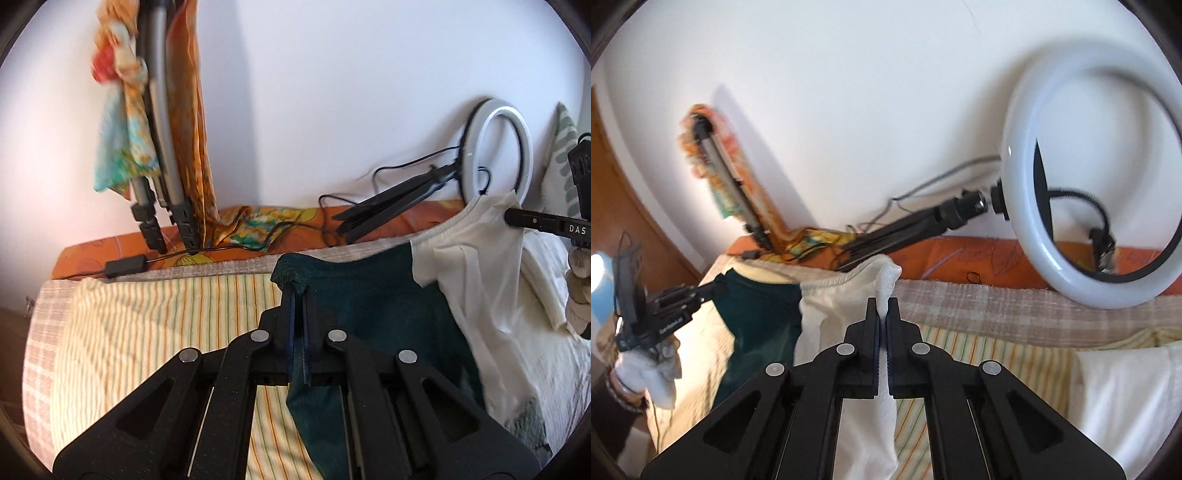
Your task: Fold small clothes
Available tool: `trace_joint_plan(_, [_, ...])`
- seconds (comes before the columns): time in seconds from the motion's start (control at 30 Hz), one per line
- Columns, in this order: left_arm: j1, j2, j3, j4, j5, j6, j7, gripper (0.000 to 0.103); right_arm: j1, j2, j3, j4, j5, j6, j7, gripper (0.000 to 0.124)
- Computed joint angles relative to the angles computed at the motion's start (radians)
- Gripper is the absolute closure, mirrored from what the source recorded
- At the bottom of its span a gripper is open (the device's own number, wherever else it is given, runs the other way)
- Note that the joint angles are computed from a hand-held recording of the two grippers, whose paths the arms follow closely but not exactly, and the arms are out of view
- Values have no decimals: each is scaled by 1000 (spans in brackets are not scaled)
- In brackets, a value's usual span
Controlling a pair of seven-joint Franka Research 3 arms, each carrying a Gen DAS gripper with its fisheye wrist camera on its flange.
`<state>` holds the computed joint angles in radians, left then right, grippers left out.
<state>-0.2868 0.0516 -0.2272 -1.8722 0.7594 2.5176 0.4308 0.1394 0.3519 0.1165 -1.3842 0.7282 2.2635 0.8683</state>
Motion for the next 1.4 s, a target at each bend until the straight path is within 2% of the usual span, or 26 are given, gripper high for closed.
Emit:
trace_joint_plan(0.13, [-12, -93, -25, -60, 3, -16, -11, 102, -2, -144, 1, -147, 38, 3, -90, 122])
trace_joint_plan(0.27, [-21, -194, -65, -132, -3, -36, -24, 102, 19, -302, -29, -325, 63, 4, -181, 122])
trace_joint_plan(0.57, [-75, -322, -176, -232, -29, -133, -52, 102, 77, -616, -116, -711, 64, 26, -257, 122])
trace_joint_plan(0.7, [-118, -365, -191, -301, -99, -141, -67, 102, 94, -730, -158, -849, 97, 14, -287, 122])
trace_joint_plan(0.77, [-138, -385, -207, -345, -129, -138, -92, 102, 88, -792, -139, -935, 49, 75, -291, 122])
trace_joint_plan(0.9, [-174, -409, -227, -405, -163, -132, -122, 102, 93, -864, -138, -1038, -25, 110, -284, 122])
trace_joint_plan(0.97, [-187, -419, -243, -422, -171, -155, -136, 101, 89, -885, -133, -1070, -78, 123, -270, 122])
trace_joint_plan(1.07, [-215, -460, -245, -465, -197, -156, -153, 97, 79, -901, -152, -1086, -123, 104, -236, 120])
trace_joint_plan(1.13, [-235, -513, -238, -513, -230, -124, -179, 94, 78, -920, -189, -1092, -114, 58, -229, 119])
trace_joint_plan(1.17, [-242, -539, -237, -533, -244, -115, -187, 88, 77, -927, -210, -1088, -101, 26, -228, 117])
trace_joint_plan(1.2, [-249, -571, -236, -557, -259, -105, -202, 79, 73, -934, -229, -1086, -87, -9, -225, 106])
trace_joint_plan(1.23, [-253, -606, -234, -584, -275, -88, -225, 76, 67, -936, -240, -1082, -76, -35, -220, 97])
trace_joint_plan(1.27, [-254, -633, -229, -604, -292, -73, -242, 73, 62, -934, -255, -1075, -53, -64, -213, 77])
trace_joint_plan(1.3, [-256, -668, -219, -635, -313, -42, -270, 73, 59, -933, -269, -1072, -25, -82, -214, 71])
trace_joint_plan(1.4, [-253, -722, -177, -707, -393, 75, -333, 69, 34, -896, -265, -1051, 28, -105, -153, 71])
